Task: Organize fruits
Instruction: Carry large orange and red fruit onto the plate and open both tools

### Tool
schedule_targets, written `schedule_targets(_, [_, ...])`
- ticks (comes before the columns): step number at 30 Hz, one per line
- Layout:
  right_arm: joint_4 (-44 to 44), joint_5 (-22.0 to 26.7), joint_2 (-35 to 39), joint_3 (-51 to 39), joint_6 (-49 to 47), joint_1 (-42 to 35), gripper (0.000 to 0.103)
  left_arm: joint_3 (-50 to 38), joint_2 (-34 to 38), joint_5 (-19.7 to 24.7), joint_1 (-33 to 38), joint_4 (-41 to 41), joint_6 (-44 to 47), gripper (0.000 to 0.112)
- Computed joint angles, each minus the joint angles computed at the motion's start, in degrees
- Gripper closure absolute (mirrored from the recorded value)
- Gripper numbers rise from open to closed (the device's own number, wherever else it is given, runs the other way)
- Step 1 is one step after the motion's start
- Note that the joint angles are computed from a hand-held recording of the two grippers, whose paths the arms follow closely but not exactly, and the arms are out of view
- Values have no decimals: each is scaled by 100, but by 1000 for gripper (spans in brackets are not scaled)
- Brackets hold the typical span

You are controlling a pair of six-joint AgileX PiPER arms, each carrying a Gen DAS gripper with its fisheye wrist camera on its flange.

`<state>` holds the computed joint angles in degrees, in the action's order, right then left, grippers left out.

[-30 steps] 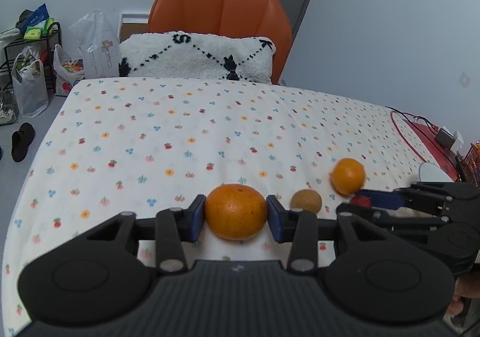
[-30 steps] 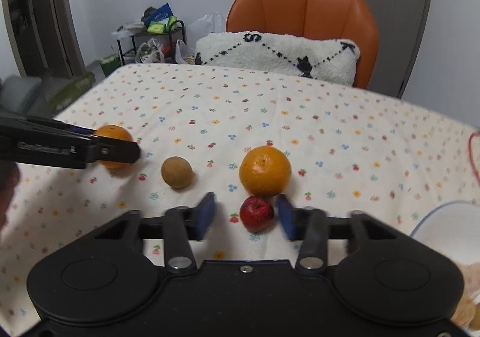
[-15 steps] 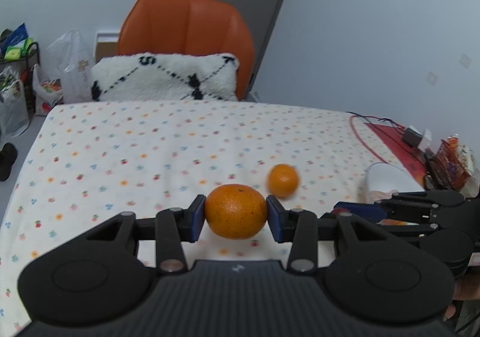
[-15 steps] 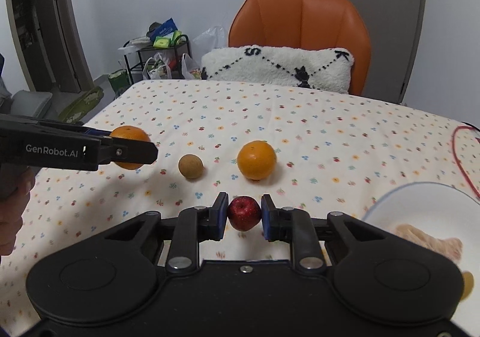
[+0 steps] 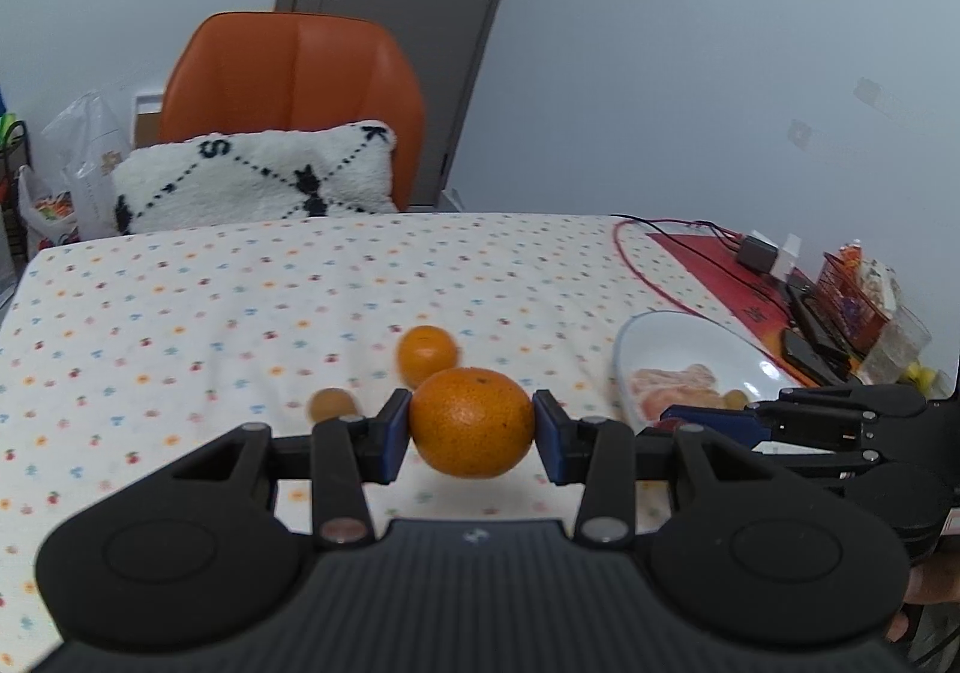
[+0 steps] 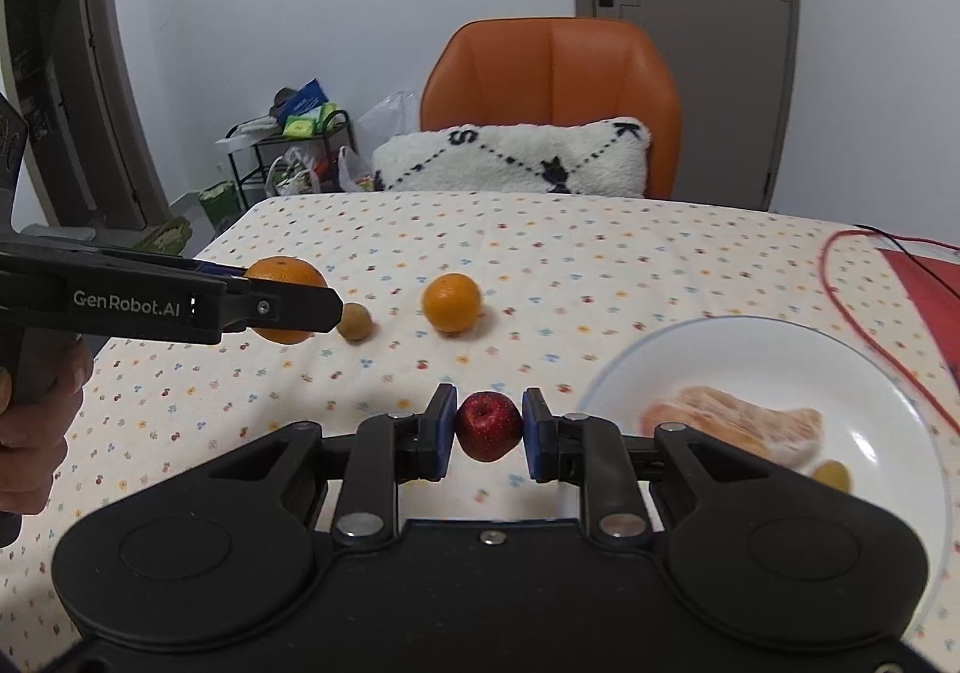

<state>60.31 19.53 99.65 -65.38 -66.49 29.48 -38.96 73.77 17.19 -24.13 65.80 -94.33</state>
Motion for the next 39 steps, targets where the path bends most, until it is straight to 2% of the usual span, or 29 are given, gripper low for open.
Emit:
schedule_targets(11, [569,-31,-478,589,-732,-683,81,-468,517,235,-739,541,-731,71])
schedule_targets(27, [976,37,-821,1116,-1340,-1601,81,-1204,1427,17,-1231,890,-1083,71])
schedule_targets(33, [1004,57,-774,1133,-1372,-1875,81,-1556,1827,-185,-1270,405,-595,71])
schedule_targets(39, [792,120,-630,1031,-1135,-2102,81,-1928,2201,-261,-1310,-513,404,71])
